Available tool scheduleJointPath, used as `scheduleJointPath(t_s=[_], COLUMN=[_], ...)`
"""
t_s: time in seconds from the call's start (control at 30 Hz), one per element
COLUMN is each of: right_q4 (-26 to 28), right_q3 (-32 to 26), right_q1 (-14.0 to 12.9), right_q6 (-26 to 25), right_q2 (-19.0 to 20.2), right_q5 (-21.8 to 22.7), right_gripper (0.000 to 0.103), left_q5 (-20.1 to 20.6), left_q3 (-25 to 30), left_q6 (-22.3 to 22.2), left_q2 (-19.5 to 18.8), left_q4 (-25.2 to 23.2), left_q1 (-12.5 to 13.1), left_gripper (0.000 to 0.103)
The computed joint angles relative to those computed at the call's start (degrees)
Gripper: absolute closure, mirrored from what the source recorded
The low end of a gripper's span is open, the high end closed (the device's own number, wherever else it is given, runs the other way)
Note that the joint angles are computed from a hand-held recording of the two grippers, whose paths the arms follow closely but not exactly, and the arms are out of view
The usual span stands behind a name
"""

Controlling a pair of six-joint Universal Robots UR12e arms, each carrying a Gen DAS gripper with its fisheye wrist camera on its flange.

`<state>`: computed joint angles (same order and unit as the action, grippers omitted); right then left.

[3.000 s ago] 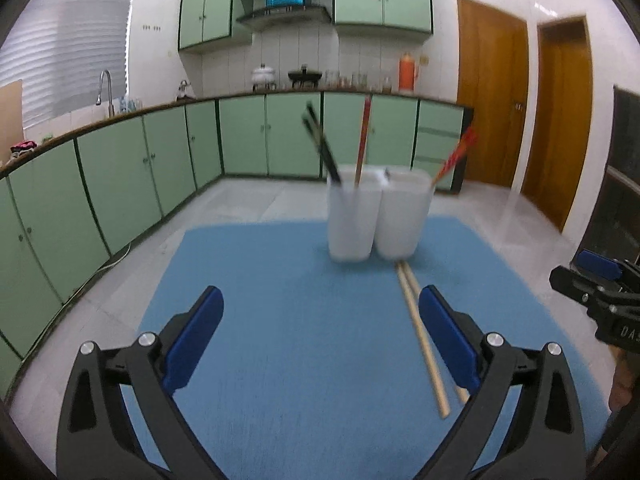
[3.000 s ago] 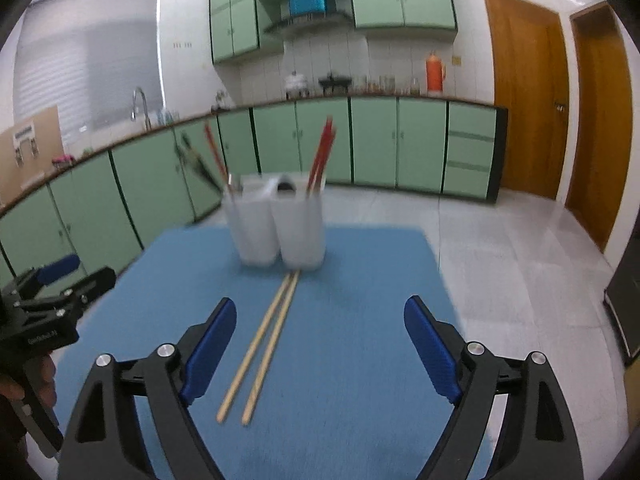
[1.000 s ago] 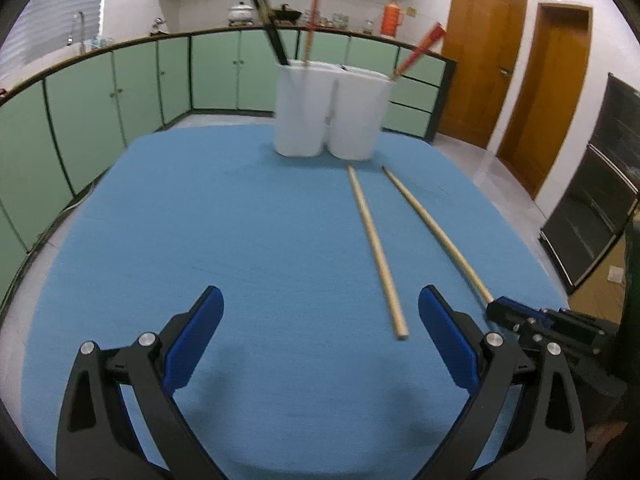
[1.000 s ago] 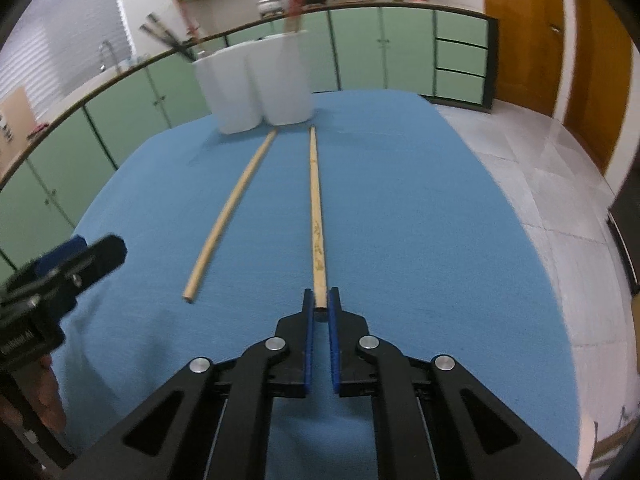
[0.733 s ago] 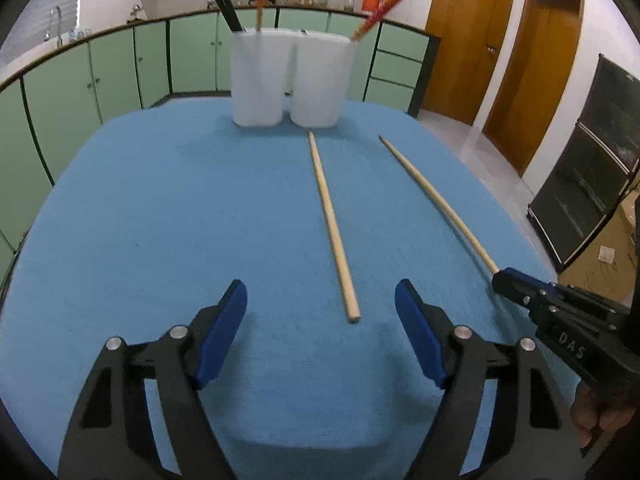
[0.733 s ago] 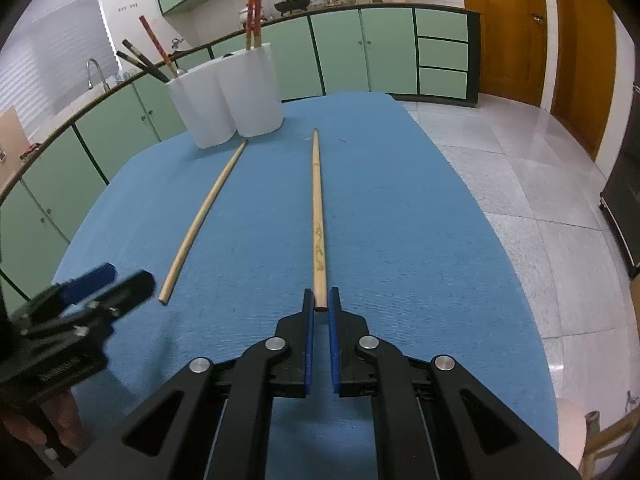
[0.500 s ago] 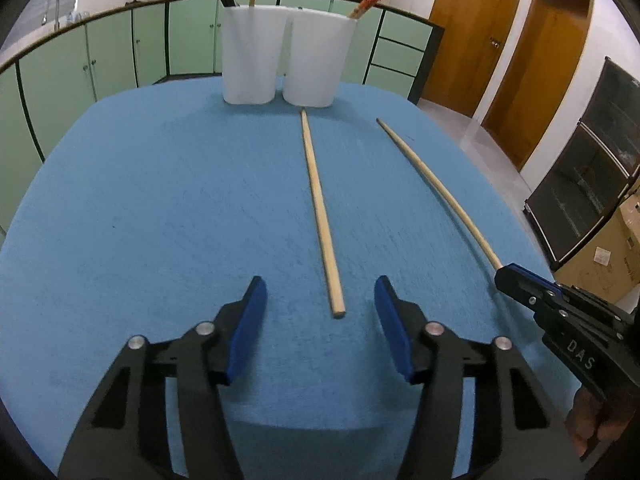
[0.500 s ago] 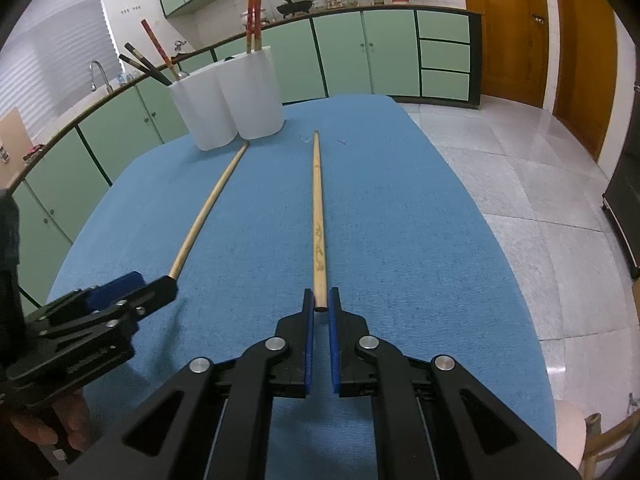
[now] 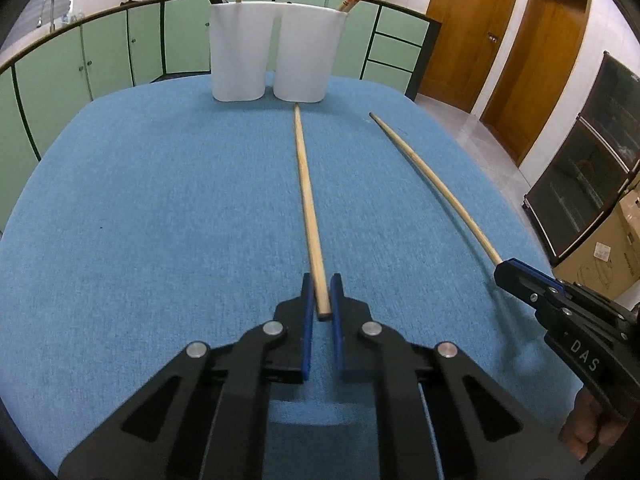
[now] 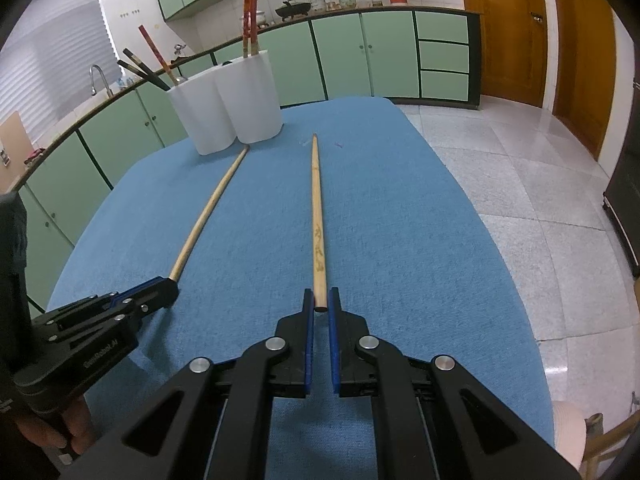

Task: Organize utensils
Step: 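Lift both wooden chopsticks and lower them into the white caddy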

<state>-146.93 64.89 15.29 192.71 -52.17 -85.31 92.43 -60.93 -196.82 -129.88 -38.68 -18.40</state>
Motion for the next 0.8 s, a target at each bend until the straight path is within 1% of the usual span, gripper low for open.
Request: scheduleJointPath(t_s=[0.13, 0.2, 0.33, 0.5, 0.67, 0.8], right_q4=[-0.7, -1.3, -3.3, -5.8, -8.6, -9.1], right_q3=[0.2, 0.3, 0.3, -0.5, -1.9, -4.2], right_q1=[0.2, 0.3, 0.3, 0.1, -0.6, -1.1], right_q6=[-1.1, -1.9, -3.2, -4.8, -5.7, -6.5], right_q2=[-0.3, -0.5, -1.2, -2.0, -2.5, -2.2], right_q5=[-1.1, -1.8, -2.7, -3.1, -0.9, 1.5], right_gripper=[0.096, 0.096, 0.096, 0.096, 0.096, 0.096], left_q5=[1.3, 2.2, 4.9, 6.2, 6.6, 5.9], left_q3=[-0.7, -1.2, -2.0, -1.8, -0.4, 1.0], left_q6=[0.7, 1.2, 3.3, 4.2, 5.1, 5.9], left_q2=[0.7, 1.3, 2.6, 3.7, 4.0, 3.9], left_q4=[1.5, 3.0, 7.4, 12.0, 15.5, 16.2], left_q1=[-0.1, -0.2, -0.4, -0.3, 0.0, 0.2], left_gripper=[0.097, 0.097, 0.097, 0.097, 0.097, 0.097])
